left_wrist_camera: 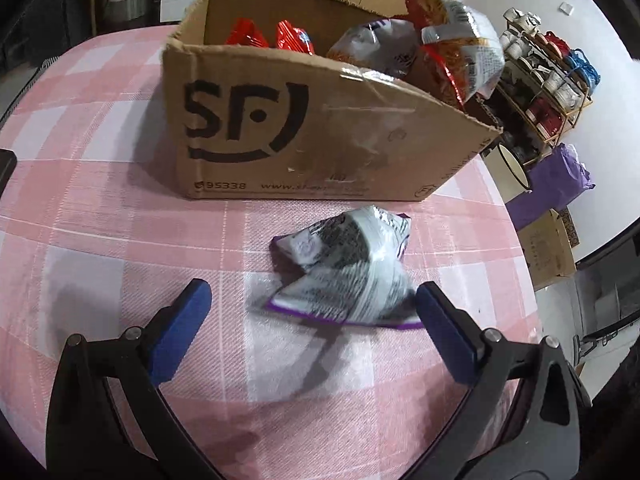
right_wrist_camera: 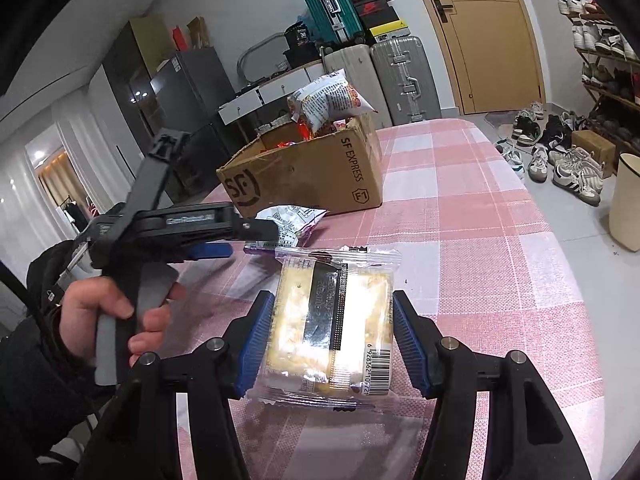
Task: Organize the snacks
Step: 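Grasp the silver-and-purple chip bag with the left gripper while the right gripper holds the crackers, then carry the chip bag with the left gripper while the right gripper carries the crackers to the box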
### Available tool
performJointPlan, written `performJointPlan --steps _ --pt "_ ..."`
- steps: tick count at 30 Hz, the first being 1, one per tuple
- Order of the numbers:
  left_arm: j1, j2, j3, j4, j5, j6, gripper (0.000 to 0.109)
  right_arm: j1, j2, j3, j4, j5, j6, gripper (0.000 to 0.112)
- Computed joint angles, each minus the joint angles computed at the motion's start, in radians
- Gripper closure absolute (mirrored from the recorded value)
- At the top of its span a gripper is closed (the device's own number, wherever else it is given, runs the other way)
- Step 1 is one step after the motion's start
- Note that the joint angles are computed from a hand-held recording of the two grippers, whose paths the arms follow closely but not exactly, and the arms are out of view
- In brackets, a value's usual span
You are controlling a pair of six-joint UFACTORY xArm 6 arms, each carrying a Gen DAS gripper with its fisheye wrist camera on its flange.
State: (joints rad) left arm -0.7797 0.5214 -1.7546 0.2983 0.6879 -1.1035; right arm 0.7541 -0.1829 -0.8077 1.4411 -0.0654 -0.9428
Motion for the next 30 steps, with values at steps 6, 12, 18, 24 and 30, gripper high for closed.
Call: performJointPlan --steps 6,12,18,24,30 --pt "-0.008 0.116 -0.184 0.021 0.108 0.028 0.007 -0.01 0.011 -0.033 0.158 0.018 -0.15 0.053" --pt "-0.01 0.203 -0.313 0.038 0.187 0.049 0.016 -0.01 0.012 -0.032 0.166 0.02 -0.156 0.053" --pt "-0.008 0.186 -0.282 0.037 0.149 0.069 0.033 -0.013 0.019 -0.034 0.157 0.017 -0.14 0.053" --pt "-0.013 0.129 -0.192 0.044 0.11 0.068 0.038 0.0 0.011 -0.02 0.078 0.002 -0.057 0.053" --pt "-0.018 0.08 -0.134 0.03 0.08 0.115 0.056 0.017 -0.018 0.013 -0.073 -0.024 0.091 0.053"
